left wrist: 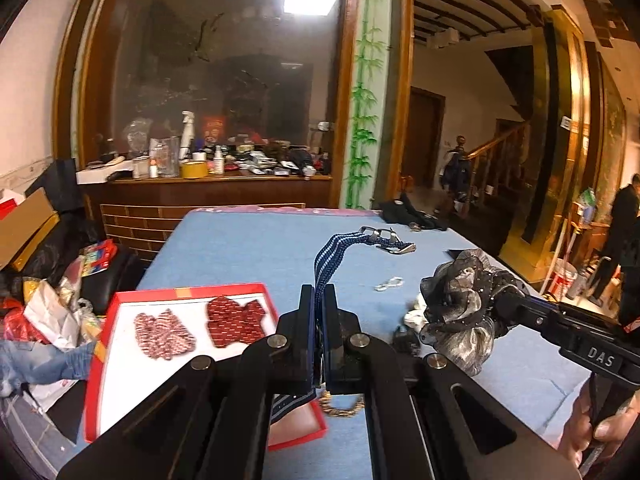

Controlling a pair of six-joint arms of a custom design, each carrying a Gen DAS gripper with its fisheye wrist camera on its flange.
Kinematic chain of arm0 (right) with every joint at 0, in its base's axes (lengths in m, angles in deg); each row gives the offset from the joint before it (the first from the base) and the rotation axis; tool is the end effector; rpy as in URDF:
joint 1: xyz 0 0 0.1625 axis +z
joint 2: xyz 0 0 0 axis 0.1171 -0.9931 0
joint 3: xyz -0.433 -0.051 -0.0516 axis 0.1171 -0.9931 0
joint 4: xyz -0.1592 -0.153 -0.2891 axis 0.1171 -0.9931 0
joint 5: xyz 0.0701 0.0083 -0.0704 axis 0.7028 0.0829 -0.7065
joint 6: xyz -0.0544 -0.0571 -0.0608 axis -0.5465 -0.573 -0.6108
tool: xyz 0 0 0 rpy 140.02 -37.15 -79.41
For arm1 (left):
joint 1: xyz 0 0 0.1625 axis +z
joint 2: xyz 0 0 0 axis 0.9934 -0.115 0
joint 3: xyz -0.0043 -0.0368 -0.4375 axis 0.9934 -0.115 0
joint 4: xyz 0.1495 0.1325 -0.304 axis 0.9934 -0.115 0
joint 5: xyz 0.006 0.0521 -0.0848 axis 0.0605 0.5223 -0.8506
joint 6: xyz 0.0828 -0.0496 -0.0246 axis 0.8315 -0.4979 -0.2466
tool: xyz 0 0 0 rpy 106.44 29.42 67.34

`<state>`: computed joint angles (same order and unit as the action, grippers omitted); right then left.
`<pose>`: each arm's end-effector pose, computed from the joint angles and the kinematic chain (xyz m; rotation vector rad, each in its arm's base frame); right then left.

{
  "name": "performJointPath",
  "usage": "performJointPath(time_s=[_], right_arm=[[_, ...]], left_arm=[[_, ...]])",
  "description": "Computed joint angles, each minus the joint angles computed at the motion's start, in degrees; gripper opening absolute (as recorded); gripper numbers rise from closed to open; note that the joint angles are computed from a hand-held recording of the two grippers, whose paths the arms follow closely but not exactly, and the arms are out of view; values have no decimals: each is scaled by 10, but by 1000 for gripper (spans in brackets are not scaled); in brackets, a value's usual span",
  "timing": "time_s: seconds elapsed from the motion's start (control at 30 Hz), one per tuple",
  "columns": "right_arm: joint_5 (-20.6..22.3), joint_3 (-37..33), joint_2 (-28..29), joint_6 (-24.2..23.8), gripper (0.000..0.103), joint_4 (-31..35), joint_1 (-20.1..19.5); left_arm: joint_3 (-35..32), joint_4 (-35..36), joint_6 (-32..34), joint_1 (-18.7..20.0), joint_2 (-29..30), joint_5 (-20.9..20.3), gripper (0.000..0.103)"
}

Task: Organize jewelry
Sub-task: 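Carry the scrunchies and watch into the red gift box and release them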

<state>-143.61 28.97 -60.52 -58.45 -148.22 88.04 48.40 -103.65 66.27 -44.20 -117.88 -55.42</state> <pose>0.2014 -0.6869 0.3621 1.0249 -2.6128 1.1521 -0.4025 -0.6141 0.2032 0.4688 2.0815 -1.3771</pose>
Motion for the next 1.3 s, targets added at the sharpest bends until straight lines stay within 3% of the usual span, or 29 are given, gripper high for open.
performJointPath(time_s=[0.3,0.67,0.9,1.3], right_arm=[[-6,-17,32,-22,21,16,38],[-10,-31,68,-44,21,27,81],[-18,-47,90,-45,21,27,100],[-62,-93,132,-27,21,53,108]], left_arm=[[11,-66,26,4,-7,98,3],[53,-115,25,15,-43,146,3],[58,-118,16,29,-54,156,3],[85,-47,-82,68,-84,133,3]])
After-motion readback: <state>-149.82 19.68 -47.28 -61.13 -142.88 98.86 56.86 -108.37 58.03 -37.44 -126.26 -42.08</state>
